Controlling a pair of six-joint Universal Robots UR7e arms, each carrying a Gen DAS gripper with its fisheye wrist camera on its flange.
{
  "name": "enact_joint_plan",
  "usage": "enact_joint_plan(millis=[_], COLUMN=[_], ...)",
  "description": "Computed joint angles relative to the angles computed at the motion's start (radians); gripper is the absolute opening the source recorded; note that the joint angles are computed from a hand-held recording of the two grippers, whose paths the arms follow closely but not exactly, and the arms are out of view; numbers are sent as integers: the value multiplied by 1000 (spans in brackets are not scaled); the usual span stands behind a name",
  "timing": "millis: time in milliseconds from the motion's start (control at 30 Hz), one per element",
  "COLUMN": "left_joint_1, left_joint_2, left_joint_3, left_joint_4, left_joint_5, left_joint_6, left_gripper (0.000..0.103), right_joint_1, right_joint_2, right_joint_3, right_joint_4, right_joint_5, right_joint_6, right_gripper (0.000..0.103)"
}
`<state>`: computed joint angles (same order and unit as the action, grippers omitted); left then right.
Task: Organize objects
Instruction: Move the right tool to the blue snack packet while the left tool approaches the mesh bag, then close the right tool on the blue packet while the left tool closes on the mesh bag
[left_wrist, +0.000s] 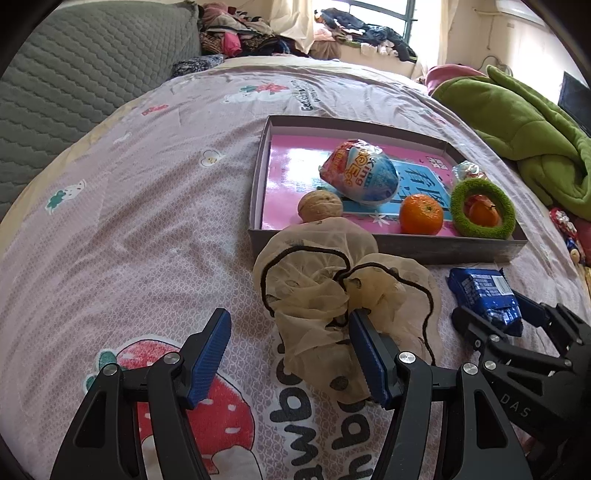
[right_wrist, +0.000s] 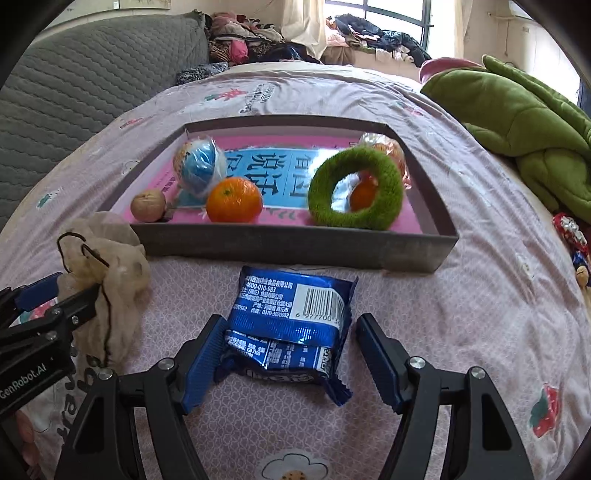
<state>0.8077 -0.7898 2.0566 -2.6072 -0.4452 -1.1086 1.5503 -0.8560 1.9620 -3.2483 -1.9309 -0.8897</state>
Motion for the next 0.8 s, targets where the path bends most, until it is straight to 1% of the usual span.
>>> enact_joint_plan(millis=[133,200,267,367,400,433,467,500,533,600,633,700,800], left_joint_1=[13,19,23,23,24,24,23,21,20,22,23,21,10], left_joint_2=[8,13,21,31,35,37,39,41,42,45,46,47,44], left_joint_3=[-7,-8,-4,2,4,3,1,0,1,6,10,22,32], left_joint_4=[-4,-22,-70,-133,-161,-170,-170,-168,-176,-212,-232,-294,-315], left_joint_5=[4,1,-6,-12,-18,-21,-19,-16,-14,-18,-20,-29,-22], left_joint_6=[0,9,43,89,109,117,121,125,129,147,154,191,204], left_gripper=[68,67,64,49,40,36,35,32,23,18,14,12,12], right_joint_1=[-4,-8,-8,-11,-11,-11,-12,-12,-13,-15,-16,-17,-18], right_joint_2=[-2,-6,-5,-9,-9,-10,-11,-12,-14,-20,-22,-29,-40], right_joint_3=[-2,5,10,15,16,17,18,19,20,22,23,32,45], right_joint_4=[8,0,-19,-18,-20,-20,-20,-17,-15,-5,-3,-5,-10], right_joint_5=[10,29,34,47,50,53,57,60,65,79,82,97,119], right_joint_6=[6,-7,-27,-40,-46,-49,-51,-53,-55,-59,-61,-73,-92], right_gripper=[72,64,59,56,56,56,55,55,55,55,55,55,55])
